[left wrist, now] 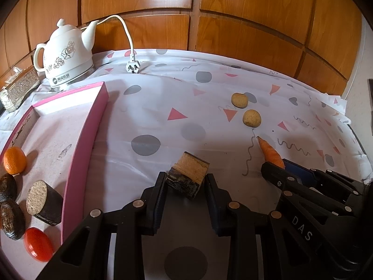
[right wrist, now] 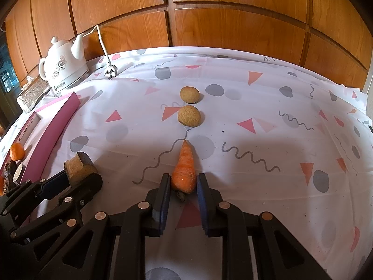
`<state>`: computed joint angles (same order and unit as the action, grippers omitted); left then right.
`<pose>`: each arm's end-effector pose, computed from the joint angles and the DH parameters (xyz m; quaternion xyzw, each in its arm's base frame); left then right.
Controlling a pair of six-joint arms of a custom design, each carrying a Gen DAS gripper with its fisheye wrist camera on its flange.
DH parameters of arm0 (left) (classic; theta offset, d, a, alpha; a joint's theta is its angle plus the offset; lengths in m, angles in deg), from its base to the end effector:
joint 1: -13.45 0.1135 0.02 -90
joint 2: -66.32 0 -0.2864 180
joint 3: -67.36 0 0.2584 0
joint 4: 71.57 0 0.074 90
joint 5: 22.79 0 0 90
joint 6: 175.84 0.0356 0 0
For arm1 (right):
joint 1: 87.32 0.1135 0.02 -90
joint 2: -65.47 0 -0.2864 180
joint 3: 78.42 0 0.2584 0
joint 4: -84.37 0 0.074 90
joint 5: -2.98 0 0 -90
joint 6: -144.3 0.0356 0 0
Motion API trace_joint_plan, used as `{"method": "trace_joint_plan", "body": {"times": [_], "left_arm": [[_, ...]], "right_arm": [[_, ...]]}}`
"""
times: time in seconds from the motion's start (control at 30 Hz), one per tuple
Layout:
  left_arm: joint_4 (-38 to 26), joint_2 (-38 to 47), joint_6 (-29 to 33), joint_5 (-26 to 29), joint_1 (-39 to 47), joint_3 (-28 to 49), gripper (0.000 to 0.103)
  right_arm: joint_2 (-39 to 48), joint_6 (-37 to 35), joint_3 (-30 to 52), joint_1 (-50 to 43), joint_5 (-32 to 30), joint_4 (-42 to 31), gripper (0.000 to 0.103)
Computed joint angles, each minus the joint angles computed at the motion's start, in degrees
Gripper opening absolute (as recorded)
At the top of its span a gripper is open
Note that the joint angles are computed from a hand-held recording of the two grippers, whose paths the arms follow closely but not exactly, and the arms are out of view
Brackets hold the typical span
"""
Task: Organize fruits
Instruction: 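Carry the wooden block and carrot toward the pink tray with both tools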
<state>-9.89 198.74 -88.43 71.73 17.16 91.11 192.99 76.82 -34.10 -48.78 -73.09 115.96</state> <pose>0.2049 0.0105 0.0001 -0.0367 0.9291 -0.0331 0.3666 0.2341 0.1755 -0.0010 -0.0911 0.9338 0.0671 0.3393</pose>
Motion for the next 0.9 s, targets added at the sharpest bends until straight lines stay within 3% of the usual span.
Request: {"method": "trace_joint_plan", "body": {"times": [0.53, 0.8, 0.9], "left_arm": [[-1.7, -2.1, 0.4, -1.4, -1.4, -0.9, 0.031], [-2.4, -8.8, 1.9, 5.1, 1.8, -6.0, 0.031], [-7.5, -15.7, 3.3, 9.1, 5.9, -7.4, 0.031]], "right_arm": [[-0.1, -0.5, 0.4, 0.1, 0.5, -1.0, 0.023], [-0.2, -0.9, 1.2, 1.4, 3.0, -2.6, 0.023], [-0.1, -0.8, 0.8, 1.3, 2.6, -1.8, 0.022]]}}
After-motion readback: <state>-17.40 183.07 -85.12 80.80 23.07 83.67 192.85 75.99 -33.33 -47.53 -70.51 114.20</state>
